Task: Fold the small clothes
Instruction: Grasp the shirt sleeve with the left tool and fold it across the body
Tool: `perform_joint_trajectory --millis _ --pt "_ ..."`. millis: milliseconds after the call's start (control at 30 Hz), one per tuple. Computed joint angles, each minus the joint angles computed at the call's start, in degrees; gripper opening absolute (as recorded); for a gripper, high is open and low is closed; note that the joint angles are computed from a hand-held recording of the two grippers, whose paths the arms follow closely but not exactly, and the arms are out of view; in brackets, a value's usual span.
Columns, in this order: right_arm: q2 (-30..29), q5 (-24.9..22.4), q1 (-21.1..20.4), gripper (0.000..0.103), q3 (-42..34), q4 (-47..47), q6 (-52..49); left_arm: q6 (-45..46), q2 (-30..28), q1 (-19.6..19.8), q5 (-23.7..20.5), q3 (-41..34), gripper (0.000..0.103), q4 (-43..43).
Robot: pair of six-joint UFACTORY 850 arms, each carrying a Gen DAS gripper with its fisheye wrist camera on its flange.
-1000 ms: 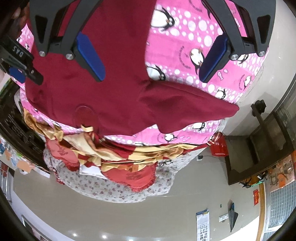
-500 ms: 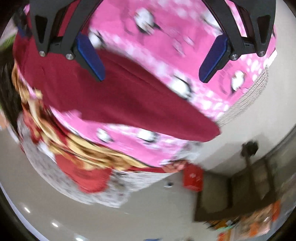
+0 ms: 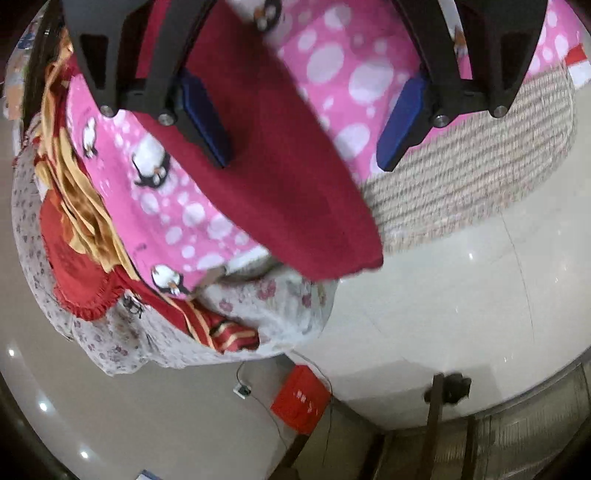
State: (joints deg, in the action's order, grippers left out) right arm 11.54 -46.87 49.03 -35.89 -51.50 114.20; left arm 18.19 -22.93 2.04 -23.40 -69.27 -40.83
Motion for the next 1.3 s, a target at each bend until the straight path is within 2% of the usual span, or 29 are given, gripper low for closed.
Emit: perform_joint_trajectory --millis 33,100,133,200,300,367,467,567,667,733,867,933,1033,1067,1133,1200,1267,1300 --pt "-0.14 0.3 -0.19 0.089 0.11 0.18 -0.06 -0.06 -0.24 -0.41 0.57 -0.27 0.077 0.64" --pt "-0.41 0.83 -0.61 0.089 0.15 0.55 -0.37 1.24 -0.93 -0.78 0.68 -1.01 0.051 0.26" --pt "-0.39 1.15 -0.75 0.089 0.3 0.74 -0.43 0.68 -0.91 -0.99 1.12 -1.03 0.045 0.94" --pt "-0.3 1.3 -0.9 0.089 0.44 0.9 -0.33 1.84 -0.5 -1.07 1.19 -0.9 0.019 -0.55" --pt "0.5 0.84 -0.61 0.089 0.82 0.57 0.4 3.76 1.98 -1.11 1.43 0.44 0.012 -2.75" --pt "0.98 0.0 -0.24 0.089 1.03 0.06 0.96 12.52 6.2 -1.41 1.76 3.36 0.011 -10.75" --pt "1.71 -0.91 0.11 0.089 1.51 -0.3 1.92 21.81 12.91 -4.03 1.87 7.29 0.01 -17.0" --pt "2.86 -0.36 -0.07 0.089 2.42 -0.03 3.21 34.87 20.95 -8.41 -0.41 12.39 0.01 -26.8" --pt "4.56 -0.8 0.2 0.089 3.44 -0.24 5.06 40.06 25.62 -13.84 -2.15 15.49 0.01 -29.81" --pt "5.76 -1.76 0.59 0.089 4.01 -0.28 5.56 39.93 27.12 -18.87 -3.02 16.94 0.01 -27.98" --pt "7.92 -4.45 1.09 0.089 5.07 0.98 5.24 38.63 26.04 -28.4 -0.25 19.52 0.01 -25.38" --pt "9.35 -5.38 0.96 0.089 6.02 2.38 4.84 37.01 24.0 -31.5 0.69 20.05 0.01 -23.94" --pt "11.08 -5.47 0.16 0.089 7.29 4.48 4.27 28.87 19.81 -35.24 3.79 19.75 0.011 -15.06" --pt "11.71 -5.35 -0.03 0.089 7.72 4.74 4.45 25.95 18.68 -35.74 3.96 19.6 0.014 -11.65" --pt "12.85 -5.18 -0.21 0.089 8.41 4.5 4.93 26.62 18.87 -35.81 3.59 20.75 0.023 -11.33" --pt "13.16 -5.21 -0.19 0.089 8.61 4.05 5.07 28.06 20.97 -34.49 0.32 21.75 0.035 -11.47" --pt "13.11 -4.61 -0.94 0.089 8.52 3.49 4.56 30.26 24.7 -32.88 -0.63 23.78 0.071 -12.14" --pt "13.13 -3.84 -1.47 0.089 8.47 2.96 4.34 31.89 26.46 -32.28 0.08 24.78 0.081 -13.09"
